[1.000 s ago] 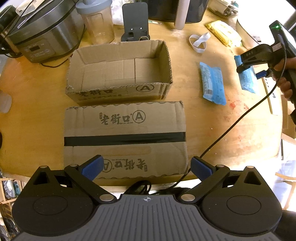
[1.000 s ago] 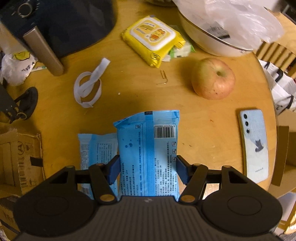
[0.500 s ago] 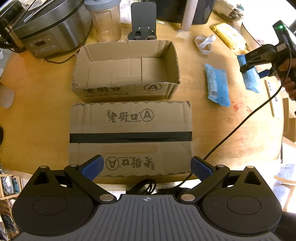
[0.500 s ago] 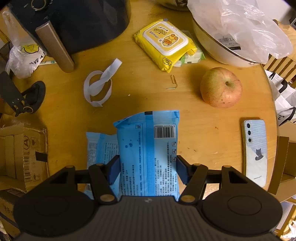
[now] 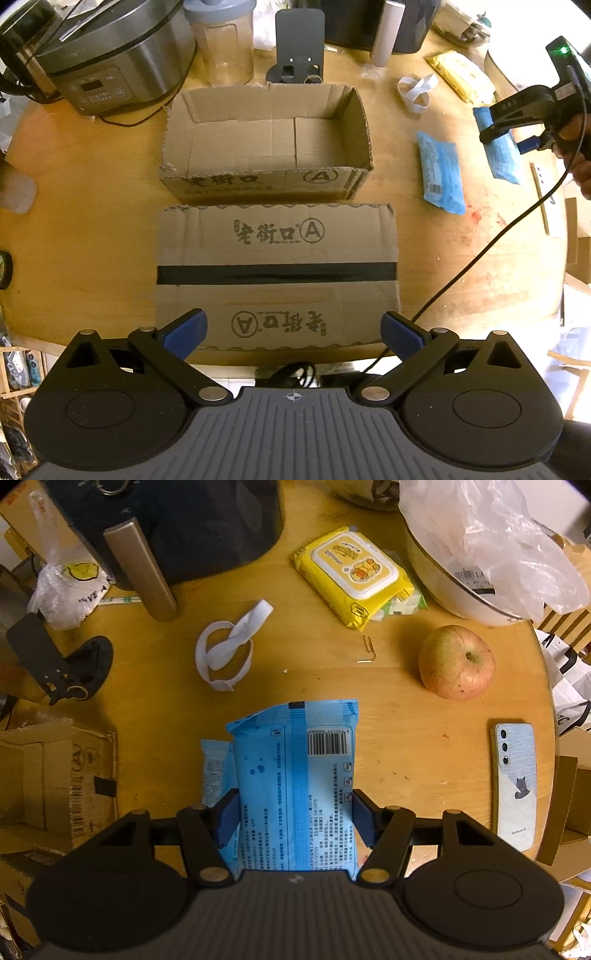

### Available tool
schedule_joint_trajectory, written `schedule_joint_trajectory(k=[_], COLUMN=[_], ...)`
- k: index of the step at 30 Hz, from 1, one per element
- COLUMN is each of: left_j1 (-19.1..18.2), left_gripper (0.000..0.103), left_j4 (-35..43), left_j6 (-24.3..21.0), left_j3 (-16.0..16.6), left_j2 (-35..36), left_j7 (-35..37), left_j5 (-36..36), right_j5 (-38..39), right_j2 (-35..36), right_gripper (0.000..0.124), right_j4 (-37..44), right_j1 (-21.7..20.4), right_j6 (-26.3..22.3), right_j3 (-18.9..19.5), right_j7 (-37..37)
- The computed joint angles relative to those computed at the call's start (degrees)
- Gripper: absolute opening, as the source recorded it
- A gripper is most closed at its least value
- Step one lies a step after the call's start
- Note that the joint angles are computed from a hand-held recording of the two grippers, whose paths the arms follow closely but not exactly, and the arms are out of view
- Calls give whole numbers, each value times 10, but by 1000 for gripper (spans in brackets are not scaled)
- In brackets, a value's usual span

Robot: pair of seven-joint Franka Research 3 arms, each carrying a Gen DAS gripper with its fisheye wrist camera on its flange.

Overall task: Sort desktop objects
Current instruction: 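Carry the blue packet in the right gripper over the open cardboard box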

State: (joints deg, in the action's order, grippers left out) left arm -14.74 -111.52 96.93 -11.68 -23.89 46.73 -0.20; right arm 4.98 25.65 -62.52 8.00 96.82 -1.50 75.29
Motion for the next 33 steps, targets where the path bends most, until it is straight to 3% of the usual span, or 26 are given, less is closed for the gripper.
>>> schedule_joint_trajectory(k=[33], left_j1=[20], left_gripper=[103], left_j4=[-67], left_j6=[2], left_j3=[35], left_j2=[-70], left_j7=[56], left_j5=[-20], right_j5=[-11], right_j2=[-25], right_gripper=[62], right_j4=[-38], right_j1=[47], right_j6=[15], right_j3=[12], right_j7=[63])
